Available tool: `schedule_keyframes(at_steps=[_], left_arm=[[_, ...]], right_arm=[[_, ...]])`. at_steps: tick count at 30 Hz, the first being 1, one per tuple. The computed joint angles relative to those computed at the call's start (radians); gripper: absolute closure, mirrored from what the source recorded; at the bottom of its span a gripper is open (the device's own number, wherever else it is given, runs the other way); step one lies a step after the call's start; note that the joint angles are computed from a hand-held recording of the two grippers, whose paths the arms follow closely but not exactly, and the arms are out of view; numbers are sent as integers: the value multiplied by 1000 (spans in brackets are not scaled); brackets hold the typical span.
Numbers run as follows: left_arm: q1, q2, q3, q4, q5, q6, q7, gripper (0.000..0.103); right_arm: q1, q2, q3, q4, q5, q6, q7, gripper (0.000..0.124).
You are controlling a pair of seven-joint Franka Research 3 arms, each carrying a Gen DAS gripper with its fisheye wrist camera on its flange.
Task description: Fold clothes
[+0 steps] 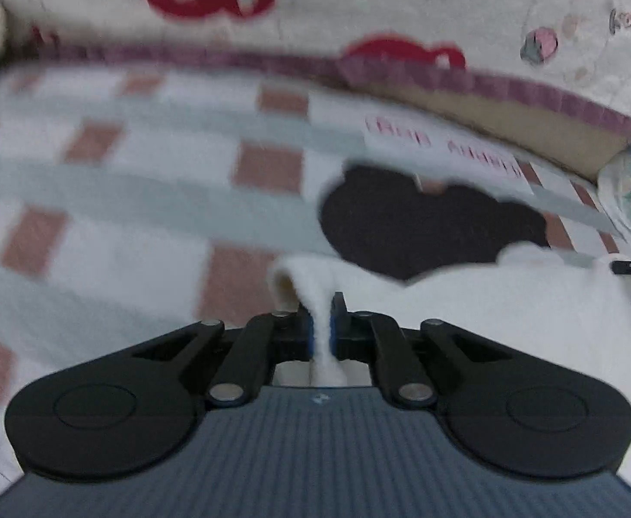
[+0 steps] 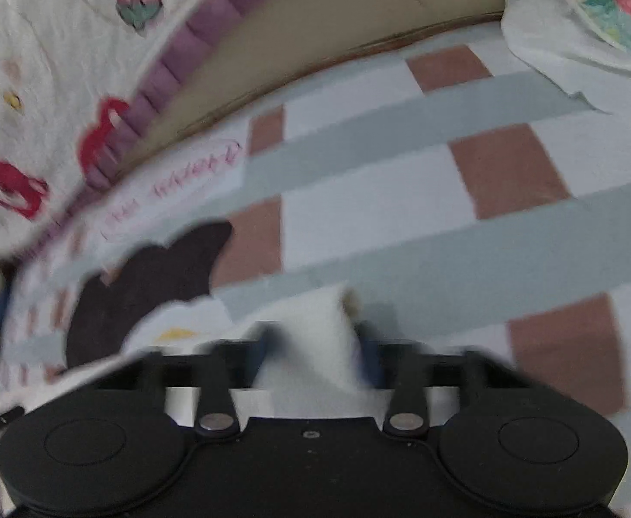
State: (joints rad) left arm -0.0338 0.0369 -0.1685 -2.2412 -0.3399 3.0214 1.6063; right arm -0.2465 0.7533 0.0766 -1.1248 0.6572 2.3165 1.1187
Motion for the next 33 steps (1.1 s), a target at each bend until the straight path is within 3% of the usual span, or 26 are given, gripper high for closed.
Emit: schedule_keyframes(at_steps=[1, 3, 5, 7, 8, 10, 11, 13, 15, 18, 20, 25, 29, 33], left_arm=[[8, -2, -7, 5, -72, 9, 51, 97], [19, 5, -15, 25, -181, -7, 129, 97], [13, 28, 2, 40, -96, -36, 85, 97], [9, 69, 19, 69, 28, -98, -2, 91], [19, 85, 15, 81, 25, -116, -31, 89], [73, 101, -26, 107, -116, -151, 13, 82], [97, 92, -40, 111, -191, -161, 40, 77], [118, 62, -43, 99, -295, -154, 88, 58], [133, 36, -36, 100, -433, -178, 183, 53], [140, 20, 4, 113, -625, -325, 268, 49], [134, 24, 28, 116, -667, -402, 252, 49], [105, 52, 35, 118, -637, -424, 172, 49], [114, 76, 28, 136, -683, -514, 230, 49], [108, 105, 18, 150, -700, -516, 235, 46]], right_arm=[[-1, -37, 18, -75, 28, 95, -88, 110], [16, -66, 10, -138, 41, 180, -90, 110], [38, -76, -8, -164, 14, 211, -88, 111], [57, -62, -36, -145, -34, 188, -46, 110], [65, -52, -48, -131, -59, 171, -20, 108], [59, -43, -48, -105, -75, 141, 11, 103], [52, -43, -47, -96, -79, 124, 20, 93], [40, -41, -45, -76, -86, 88, 39, 84], [30, -39, -45, -54, -90, 52, 58, 72], [-17, -44, -16, -65, -39, 12, 30, 67], [-42, -61, -2, -105, 8, 17, -10, 67], [-70, -92, 9, -183, 112, 44, -63, 67], [-94, -58, 31, -148, 194, -32, -64, 67], [-82, -3, 37, -82, 220, -54, -45, 66]])
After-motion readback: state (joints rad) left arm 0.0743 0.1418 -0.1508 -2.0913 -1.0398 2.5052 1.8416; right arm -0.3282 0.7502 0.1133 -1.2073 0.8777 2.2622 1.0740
